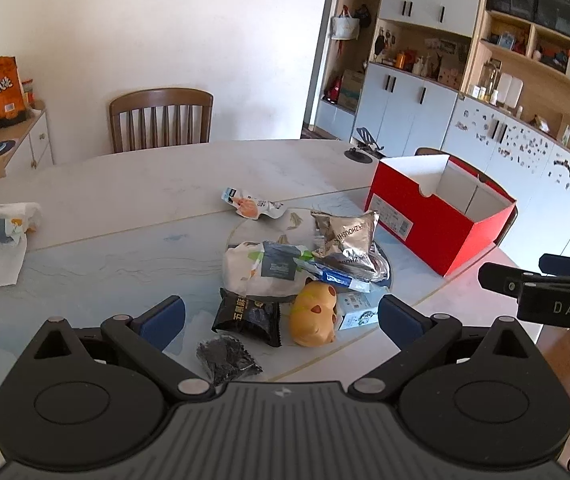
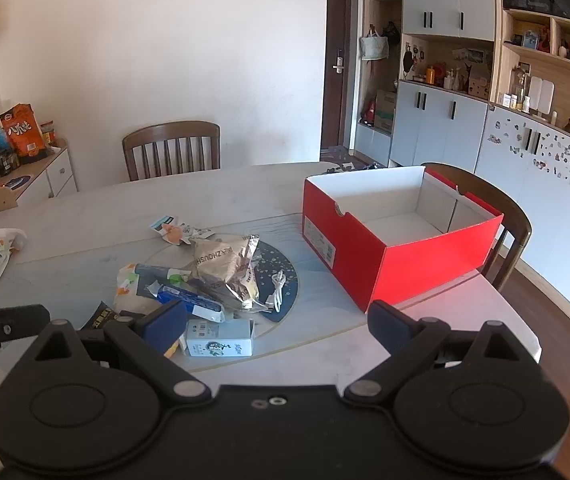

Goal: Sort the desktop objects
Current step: 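Move left tool to the black mesh bag while right tool reaches the silver foil bag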

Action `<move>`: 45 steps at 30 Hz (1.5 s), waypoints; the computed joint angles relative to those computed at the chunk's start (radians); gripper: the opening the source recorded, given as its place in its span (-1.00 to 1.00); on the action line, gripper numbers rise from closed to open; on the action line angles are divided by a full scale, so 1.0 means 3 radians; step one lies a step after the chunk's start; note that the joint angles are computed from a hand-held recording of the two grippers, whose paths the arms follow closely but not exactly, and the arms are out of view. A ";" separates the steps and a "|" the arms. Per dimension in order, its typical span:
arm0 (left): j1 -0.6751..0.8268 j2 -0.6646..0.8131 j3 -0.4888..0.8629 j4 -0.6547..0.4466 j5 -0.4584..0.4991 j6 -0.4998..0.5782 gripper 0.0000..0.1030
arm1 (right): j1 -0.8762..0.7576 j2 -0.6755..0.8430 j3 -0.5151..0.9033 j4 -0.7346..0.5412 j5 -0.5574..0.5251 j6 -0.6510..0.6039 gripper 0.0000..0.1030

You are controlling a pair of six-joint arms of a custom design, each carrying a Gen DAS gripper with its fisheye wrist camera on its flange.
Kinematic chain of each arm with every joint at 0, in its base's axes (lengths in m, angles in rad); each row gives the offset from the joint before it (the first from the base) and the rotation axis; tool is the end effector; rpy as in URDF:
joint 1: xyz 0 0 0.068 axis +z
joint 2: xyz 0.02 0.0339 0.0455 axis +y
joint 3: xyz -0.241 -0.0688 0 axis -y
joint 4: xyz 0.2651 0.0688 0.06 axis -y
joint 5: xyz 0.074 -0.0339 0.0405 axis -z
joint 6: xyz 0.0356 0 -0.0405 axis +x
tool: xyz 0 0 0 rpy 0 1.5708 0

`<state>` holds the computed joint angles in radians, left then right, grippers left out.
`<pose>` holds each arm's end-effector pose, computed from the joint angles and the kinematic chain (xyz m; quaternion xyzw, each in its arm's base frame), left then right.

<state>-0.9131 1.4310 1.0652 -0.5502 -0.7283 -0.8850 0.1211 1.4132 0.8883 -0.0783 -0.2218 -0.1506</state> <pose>0.2123 -0.2361 0.2336 -0.1021 0.8863 -0.0253 0.4510 0.3278 0.0478 0.2089 -0.1702 0.8647 0.0911 0.4637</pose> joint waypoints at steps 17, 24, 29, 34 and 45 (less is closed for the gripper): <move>0.0277 0.0581 0.0077 0.0130 0.0062 -0.0011 1.00 | -0.0040 0.0796 0.0677 -0.0020 -0.0380 -0.0249 0.89; 0.0383 0.0929 0.0251 0.0043 0.0118 -0.0232 1.00 | -0.0005 0.1370 0.1227 -0.0074 -0.0489 -0.0394 0.89; 0.0420 0.1128 0.0350 -0.0027 0.0106 -0.0326 1.00 | 0.0108 0.1701 0.1510 -0.0076 -0.0469 -0.0423 0.89; 0.0463 0.1236 0.0361 -0.0018 0.0122 -0.0321 1.00 | 0.0228 0.2032 0.1836 -0.0154 -0.0397 -0.0384 0.88; 0.0536 0.1247 0.0256 0.0198 0.0248 -0.0179 0.93 | 0.0387 0.2453 0.2267 -0.0378 -0.0271 -0.0304 0.77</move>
<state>-0.7523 1.8051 1.1420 -0.4907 -0.6539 -0.9387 0.2373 2.1490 1.5685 -0.1918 -0.3032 -0.2418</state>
